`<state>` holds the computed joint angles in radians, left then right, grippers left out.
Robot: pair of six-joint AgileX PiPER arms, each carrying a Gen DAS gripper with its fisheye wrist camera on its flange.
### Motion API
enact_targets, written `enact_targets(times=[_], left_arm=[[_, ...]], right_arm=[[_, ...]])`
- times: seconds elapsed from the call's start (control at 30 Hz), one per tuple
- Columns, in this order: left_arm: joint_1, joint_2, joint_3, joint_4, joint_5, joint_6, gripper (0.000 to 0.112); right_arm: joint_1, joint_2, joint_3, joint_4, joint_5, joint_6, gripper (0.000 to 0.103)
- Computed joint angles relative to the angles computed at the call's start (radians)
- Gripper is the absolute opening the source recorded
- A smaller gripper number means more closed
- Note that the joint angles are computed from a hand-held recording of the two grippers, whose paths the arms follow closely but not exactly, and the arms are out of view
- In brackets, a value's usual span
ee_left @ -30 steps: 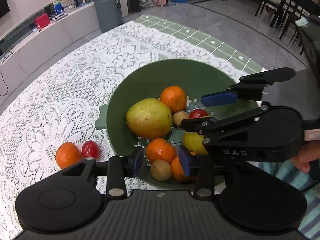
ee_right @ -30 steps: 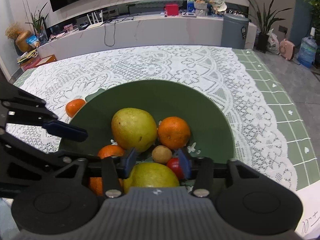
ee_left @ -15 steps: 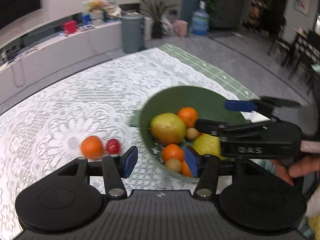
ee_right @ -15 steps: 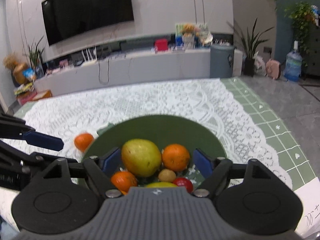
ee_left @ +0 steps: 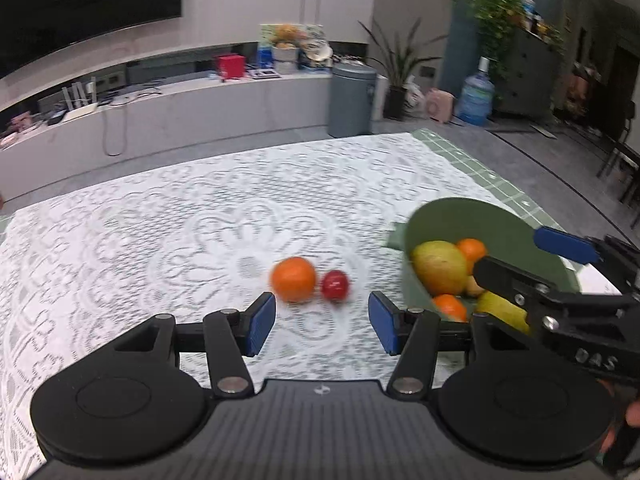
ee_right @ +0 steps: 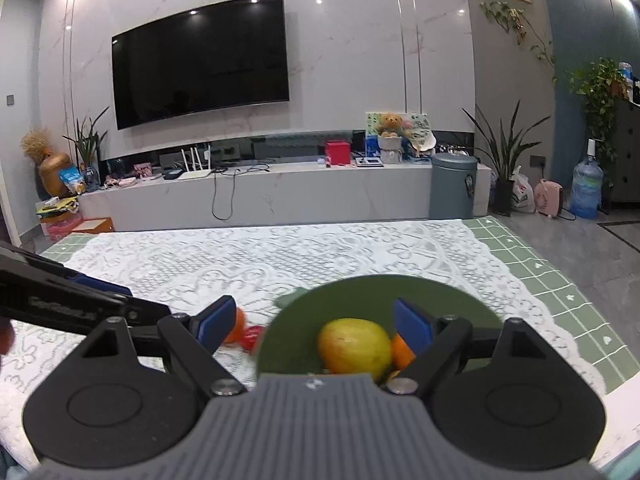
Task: Organize fruits
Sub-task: 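Open both tools to release the kiwis and withdraw from the colander, then grasp the last mandarin with the left tool while the right tool grasps the red cherry tomato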
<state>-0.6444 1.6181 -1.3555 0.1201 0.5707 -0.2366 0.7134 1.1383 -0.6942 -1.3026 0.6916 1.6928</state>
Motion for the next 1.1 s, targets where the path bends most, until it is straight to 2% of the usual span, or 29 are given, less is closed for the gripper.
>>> enact_targets(times=[0.13,0.27,0.43,0.53,0.63,0.8,0.93,1.03,1.1], left_arm=[[0.034,-0.041,0.083,0.021,-0.072,-0.029,0.063],[0.065,-0.055,0.128,-0.018,-0.113,0.006,0.063],[0.098,-0.058,0.181,-0.060,-0.170,0.072,0.063],[0.124,-0.049,0.199,-0.134,-0.186,0.149,0.062],[0.160,-0.031,0.201,-0.275,-0.193,0.282,0.059],[0.215,0.017,0.150,-0.528,-0.142,0.534,0.052],[0.217,0.055,0.116,-0.539,-0.136,0.592,0.049],[0.211,0.074,0.115,-0.531,-0.151,0.611,0.049],[0.224,0.095,0.104,-0.586,-0.148,0.660,0.048]], right_arm=[[0.078,0.071,-0.034,-0.019,0.057,0.048,0.083],[0.119,0.130,-0.062,-0.033,0.069,0.075,0.083],[0.118,0.192,-0.098,0.003,0.040,-0.004,0.083],[0.116,0.220,-0.112,-0.006,0.036,-0.045,0.082],[0.111,0.256,-0.137,-0.020,0.032,-0.098,0.073],[0.131,0.346,-0.189,-0.053,0.079,-0.192,0.053],[0.117,0.460,-0.275,-0.003,0.093,-0.279,0.031],[0.101,0.541,-0.334,0.016,0.117,-0.314,0.030],[0.086,0.593,-0.375,0.026,0.133,-0.336,0.030]])
